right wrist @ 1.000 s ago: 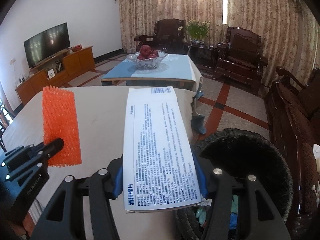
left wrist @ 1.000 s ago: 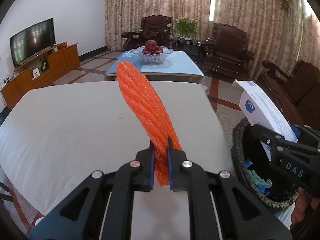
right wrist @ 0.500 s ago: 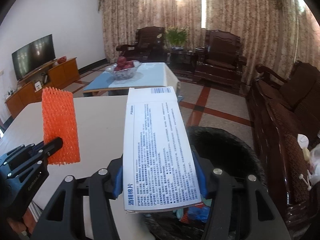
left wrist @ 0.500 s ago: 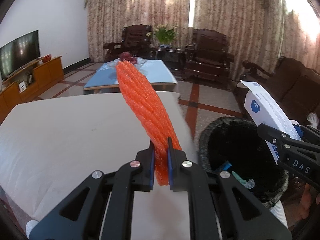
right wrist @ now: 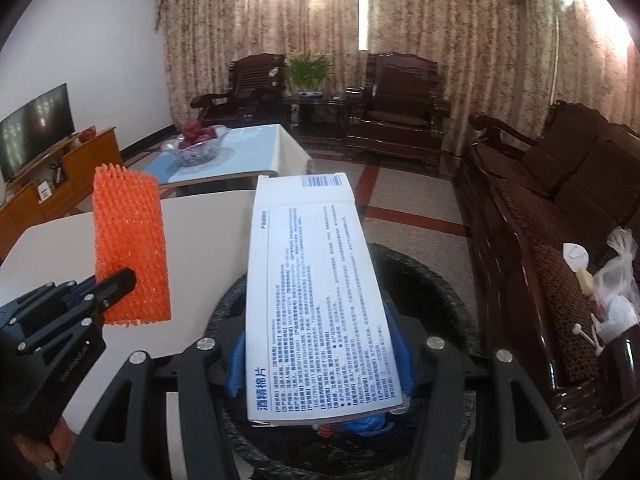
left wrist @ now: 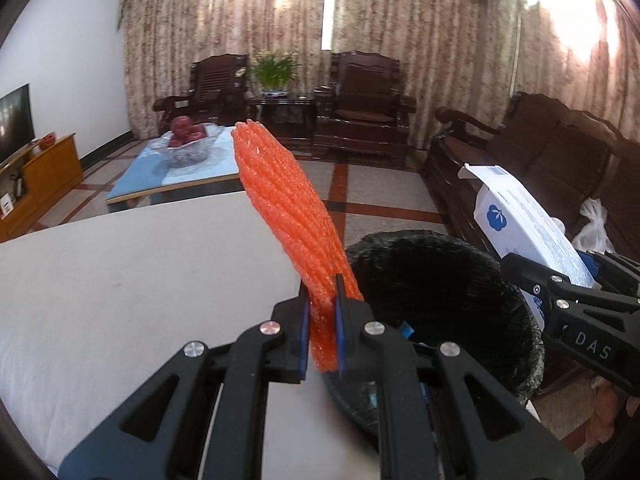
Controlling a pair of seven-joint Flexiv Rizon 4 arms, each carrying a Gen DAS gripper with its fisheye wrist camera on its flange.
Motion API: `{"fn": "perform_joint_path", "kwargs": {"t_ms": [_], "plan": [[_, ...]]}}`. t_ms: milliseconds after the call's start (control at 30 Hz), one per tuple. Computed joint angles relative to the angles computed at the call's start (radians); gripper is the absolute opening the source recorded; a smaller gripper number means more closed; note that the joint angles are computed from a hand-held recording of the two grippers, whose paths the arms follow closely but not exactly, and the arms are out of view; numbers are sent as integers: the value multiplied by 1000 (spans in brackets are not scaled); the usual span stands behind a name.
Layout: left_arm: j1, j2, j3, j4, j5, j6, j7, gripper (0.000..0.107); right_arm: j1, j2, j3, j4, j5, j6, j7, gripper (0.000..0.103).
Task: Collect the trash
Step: 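Carry the foam block with the left tool while the right tool carries the box over the bin, then open both tools to drop the foam block and box into the bin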
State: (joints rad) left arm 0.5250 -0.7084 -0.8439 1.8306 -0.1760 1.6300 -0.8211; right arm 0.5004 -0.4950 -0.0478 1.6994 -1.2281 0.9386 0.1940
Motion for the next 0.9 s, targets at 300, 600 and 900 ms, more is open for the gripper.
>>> {"fn": "perform_joint_path", "kwargs": {"t_ms": [300, 600, 900], "plan": [[-91, -46, 38, -58, -18, -41, 44, 9, -37, 24, -1, 60, -5, -21, 37, 56], [-237, -87, 140, -147, -77, -102, 94, 10, -88, 10, -5, 102, 20, 2, 58, 56], [-257, -82, 171, -169, -169, -100, 153, 66, -78, -5, -14, 106, 64, -42, 23, 92]]}}
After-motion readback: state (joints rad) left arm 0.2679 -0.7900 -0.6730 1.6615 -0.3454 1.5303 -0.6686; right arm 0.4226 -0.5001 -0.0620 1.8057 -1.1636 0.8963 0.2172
